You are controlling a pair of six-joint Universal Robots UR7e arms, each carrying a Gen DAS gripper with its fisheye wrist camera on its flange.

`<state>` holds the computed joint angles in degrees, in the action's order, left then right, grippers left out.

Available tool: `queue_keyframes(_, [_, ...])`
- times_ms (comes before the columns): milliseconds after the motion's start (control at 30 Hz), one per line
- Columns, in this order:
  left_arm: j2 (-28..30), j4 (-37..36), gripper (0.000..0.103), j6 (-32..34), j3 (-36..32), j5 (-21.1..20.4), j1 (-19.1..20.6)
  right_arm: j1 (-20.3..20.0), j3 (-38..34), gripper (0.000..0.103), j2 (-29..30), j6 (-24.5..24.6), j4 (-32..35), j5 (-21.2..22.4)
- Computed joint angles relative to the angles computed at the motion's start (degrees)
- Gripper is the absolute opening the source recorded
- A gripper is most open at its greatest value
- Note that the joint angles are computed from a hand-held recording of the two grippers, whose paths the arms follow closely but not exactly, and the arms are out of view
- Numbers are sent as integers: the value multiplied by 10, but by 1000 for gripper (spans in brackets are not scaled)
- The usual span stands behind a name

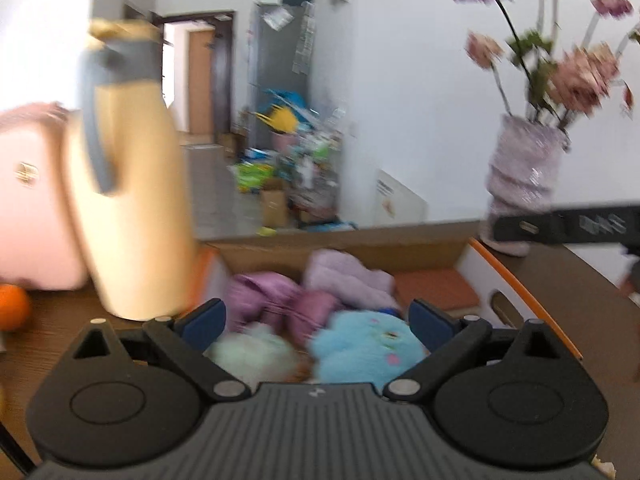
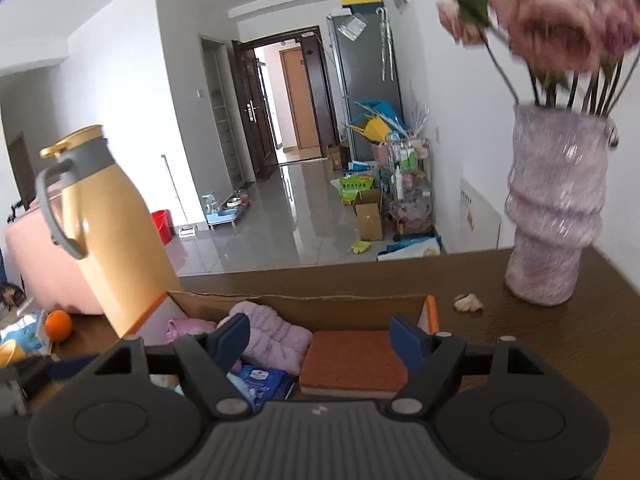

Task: Organize soft objects
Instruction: 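Withdraw both grippers from the box back over the table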

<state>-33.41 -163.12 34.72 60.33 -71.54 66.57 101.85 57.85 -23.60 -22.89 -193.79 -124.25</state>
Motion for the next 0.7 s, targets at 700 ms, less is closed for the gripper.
queue_keyframes(700, [-414,-227,103,16,585,-47,26,166,404,86,-23,-117,-459,-126])
